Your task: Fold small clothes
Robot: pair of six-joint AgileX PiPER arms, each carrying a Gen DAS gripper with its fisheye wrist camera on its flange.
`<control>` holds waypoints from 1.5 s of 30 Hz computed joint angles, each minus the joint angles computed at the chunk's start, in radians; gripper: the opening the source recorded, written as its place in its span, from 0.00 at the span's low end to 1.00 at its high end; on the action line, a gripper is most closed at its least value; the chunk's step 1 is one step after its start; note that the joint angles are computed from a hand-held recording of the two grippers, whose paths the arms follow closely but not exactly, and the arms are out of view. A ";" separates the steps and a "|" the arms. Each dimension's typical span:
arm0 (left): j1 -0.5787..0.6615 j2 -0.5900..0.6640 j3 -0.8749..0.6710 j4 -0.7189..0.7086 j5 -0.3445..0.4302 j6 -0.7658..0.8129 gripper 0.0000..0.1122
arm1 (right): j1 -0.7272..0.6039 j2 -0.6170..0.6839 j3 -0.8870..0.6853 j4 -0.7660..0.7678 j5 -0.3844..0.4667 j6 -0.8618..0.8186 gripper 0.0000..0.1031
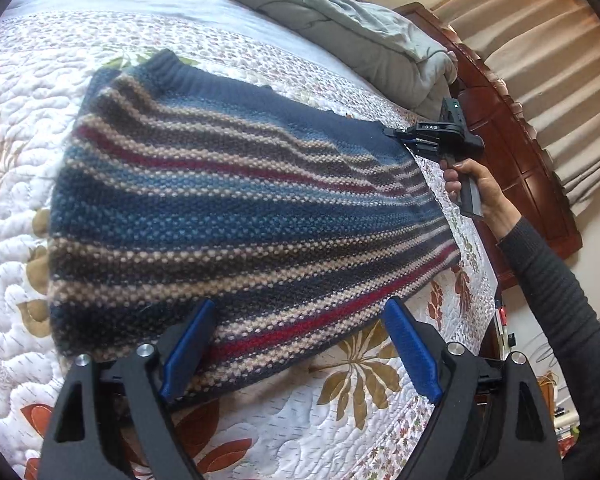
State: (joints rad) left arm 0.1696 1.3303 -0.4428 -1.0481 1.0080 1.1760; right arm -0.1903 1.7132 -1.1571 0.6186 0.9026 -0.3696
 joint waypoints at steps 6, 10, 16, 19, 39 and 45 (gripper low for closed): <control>0.051 -0.010 -0.274 0.029 0.130 -0.125 0.78 | 0.066 0.039 -0.005 -0.048 -0.048 0.054 0.18; 0.024 0.265 -0.606 0.055 0.119 -0.275 0.83 | 0.064 0.050 0.007 -0.027 -0.052 0.055 0.29; -0.028 0.663 -0.970 0.178 0.113 -0.594 0.74 | 0.045 0.060 0.009 0.037 -0.024 0.006 0.40; -0.091 0.719 -1.015 0.243 0.095 -0.607 0.43 | 0.043 0.075 0.003 0.069 -0.017 -0.025 0.41; -0.132 0.731 -0.957 0.289 -0.103 -0.641 0.16 | 0.045 -0.004 0.076 -0.019 -0.119 0.019 0.27; -0.067 0.532 -0.804 0.188 -0.169 -0.498 0.59 | 0.066 -0.292 0.186 -0.028 -0.091 0.023 0.38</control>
State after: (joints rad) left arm 0.1030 1.8621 -1.2469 -0.8597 0.8395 0.6778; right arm -0.1243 1.4216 -0.9707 0.5903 0.8121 -0.3466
